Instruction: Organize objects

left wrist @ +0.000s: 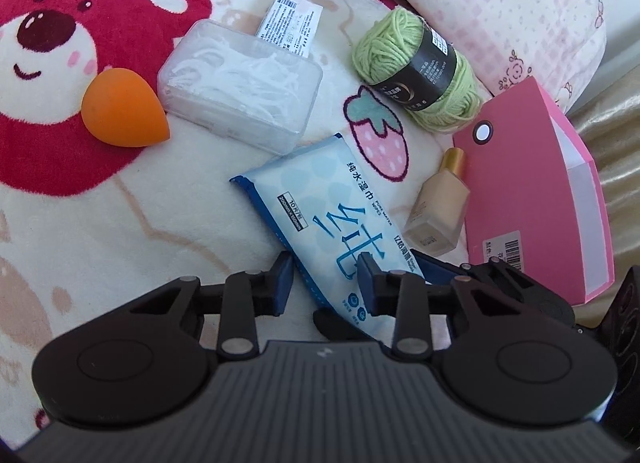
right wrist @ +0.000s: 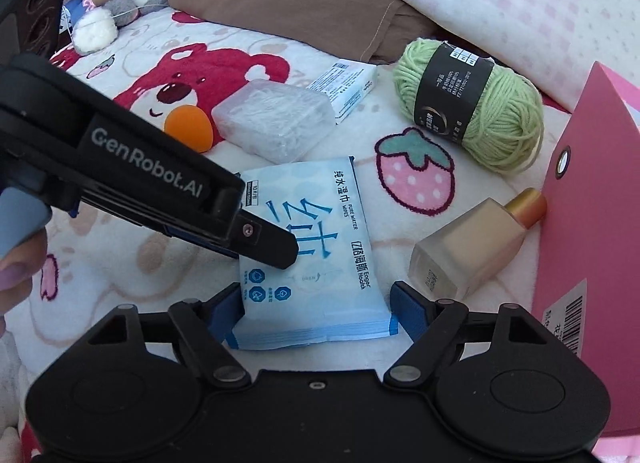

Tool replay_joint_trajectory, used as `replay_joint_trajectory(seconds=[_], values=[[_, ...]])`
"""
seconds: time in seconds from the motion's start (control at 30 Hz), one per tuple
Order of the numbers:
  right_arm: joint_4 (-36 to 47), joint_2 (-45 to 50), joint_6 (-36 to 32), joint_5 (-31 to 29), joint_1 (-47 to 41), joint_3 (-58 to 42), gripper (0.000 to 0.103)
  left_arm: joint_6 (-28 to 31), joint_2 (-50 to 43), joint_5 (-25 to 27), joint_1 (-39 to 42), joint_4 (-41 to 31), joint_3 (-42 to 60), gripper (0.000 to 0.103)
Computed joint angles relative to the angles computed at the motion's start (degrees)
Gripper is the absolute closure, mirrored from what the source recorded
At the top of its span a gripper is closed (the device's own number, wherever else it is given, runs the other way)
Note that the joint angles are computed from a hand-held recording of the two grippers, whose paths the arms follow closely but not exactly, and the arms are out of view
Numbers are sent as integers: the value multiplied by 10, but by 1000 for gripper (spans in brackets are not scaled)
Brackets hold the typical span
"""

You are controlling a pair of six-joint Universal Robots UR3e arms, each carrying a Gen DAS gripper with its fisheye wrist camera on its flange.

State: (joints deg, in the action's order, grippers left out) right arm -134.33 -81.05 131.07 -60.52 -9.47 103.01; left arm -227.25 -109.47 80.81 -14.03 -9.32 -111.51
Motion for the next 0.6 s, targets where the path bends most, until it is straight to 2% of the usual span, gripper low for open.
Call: replay_joint_trajectory(seconds=[0.1,0.17,0.5,0.6], values=[[0,-15,9,-7,1,12,24,-10,-1,-9,1,19,-11,70],[33,-32,16,1,-2,9,33,-11,3,-11,-4,24,-13,72],[159,-158,-4,60,-61,20,37,27,81,26,-54,-16,-7,72],[190,-222,-13,86,-91,23,37,51,110,38,-71,-56,30,72]])
